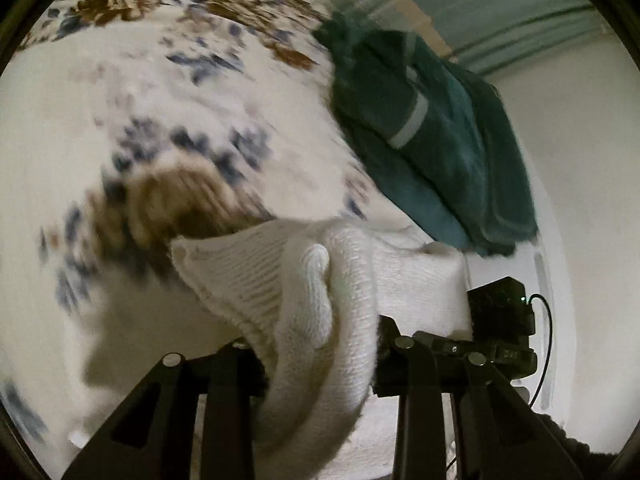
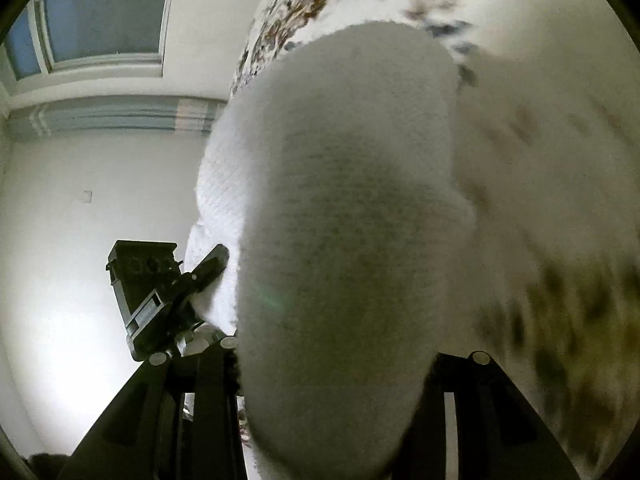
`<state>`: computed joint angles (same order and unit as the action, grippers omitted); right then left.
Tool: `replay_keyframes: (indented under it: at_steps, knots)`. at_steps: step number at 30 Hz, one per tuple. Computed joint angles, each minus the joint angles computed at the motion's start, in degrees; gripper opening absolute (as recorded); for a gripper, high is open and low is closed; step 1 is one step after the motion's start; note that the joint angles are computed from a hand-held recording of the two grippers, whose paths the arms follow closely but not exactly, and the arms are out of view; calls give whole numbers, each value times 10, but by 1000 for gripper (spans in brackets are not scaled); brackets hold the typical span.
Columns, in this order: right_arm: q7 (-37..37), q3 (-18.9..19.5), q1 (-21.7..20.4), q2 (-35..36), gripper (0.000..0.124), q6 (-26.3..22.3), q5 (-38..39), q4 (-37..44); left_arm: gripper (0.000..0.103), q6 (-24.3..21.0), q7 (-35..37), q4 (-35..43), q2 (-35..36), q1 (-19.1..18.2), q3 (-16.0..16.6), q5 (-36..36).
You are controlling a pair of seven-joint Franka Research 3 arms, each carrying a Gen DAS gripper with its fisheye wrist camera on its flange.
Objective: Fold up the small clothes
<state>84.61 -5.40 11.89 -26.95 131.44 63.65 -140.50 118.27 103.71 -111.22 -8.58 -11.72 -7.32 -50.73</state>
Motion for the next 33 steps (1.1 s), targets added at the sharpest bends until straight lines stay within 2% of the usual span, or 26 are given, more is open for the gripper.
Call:
replay_keyframes:
  at_steps: [3, 5, 6, 8, 10, 11, 13, 17, 19, 20, 21, 22, 23, 24, 26, 29, 31, 33]
  knots:
    - [-21, -6, 0, 126, 41, -24, -14, 87, 34, -5, -13, 50, 72, 12, -6, 57]
    - [-6, -2, -20, 181, 44, -55, -53, 130, 36, -18, -22, 67, 108, 21, -16, 98]
    - [3, 4, -27, 201, 47, -65, -72, 147, 38, -19, -20, 68, 116, 24, -21, 106]
    - [27, 12, -40, 214, 60, -85, -86, 161, 46, -12, -23, 57, 112, 31, -29, 115]
    - [70, 23, -49, 199, 67, -94, -132, 161, 48, -8, -24, 38, 92, 36, -30, 106]
    - [95, 31, -51, 188, 73, -93, -172, 162, 53, -2, -34, 29, 81, 36, -31, 116]
    - [148, 51, -51, 143, 78, -86, -273, 146, 60, 18, -55, 2, 47, 30, -32, 151]
    - [212, 71, -50, 71, 78, -92, -368, 106, 72, 60, -87, -46, -8, 11, -31, 225]
    - [263, 94, -56, 48, 79, -95, -444, 85, 94, 78, -102, -69, -30, 2, -32, 266]
    - [290, 107, -58, 47, 82, -93, -478, 80, 98, 89, -109, -80, -40, -2, -33, 284]
    - [316, 118, -58, 45, 83, -90, -507, 71, 98, 101, -120, -92, -50, -7, -35, 304]
    - [335, 123, -56, 43, 90, -89, -527, 67, 98, 109, -130, -97, -53, -11, -36, 320]
    - [365, 132, -56, 51, 95, -95, -551, 76, 99, 115, -142, -102, -57, -15, -37, 335]
    - [383, 147, -62, 75, 96, -82, -563, 93, 99, 119, -158, -105, -62, -17, -39, 355]
    - [426, 146, -45, 73, 98, -102, -611, 113, 99, 125, -186, -109, -74, -23, -41, 384]
    - [469, 168, -34, 60, 103, -173, -703, 153, 101, 139, -225, -124, -108, -28, -42, 420]
    - [489, 180, -19, 46, 103, -218, -735, 170, 103, 131, -251, -125, -126, -32, -44, 445]
    - [491, 179, -8, 16, 103, -266, -741, 183, 103, 99, -288, -119, -152, -30, -55, 490]
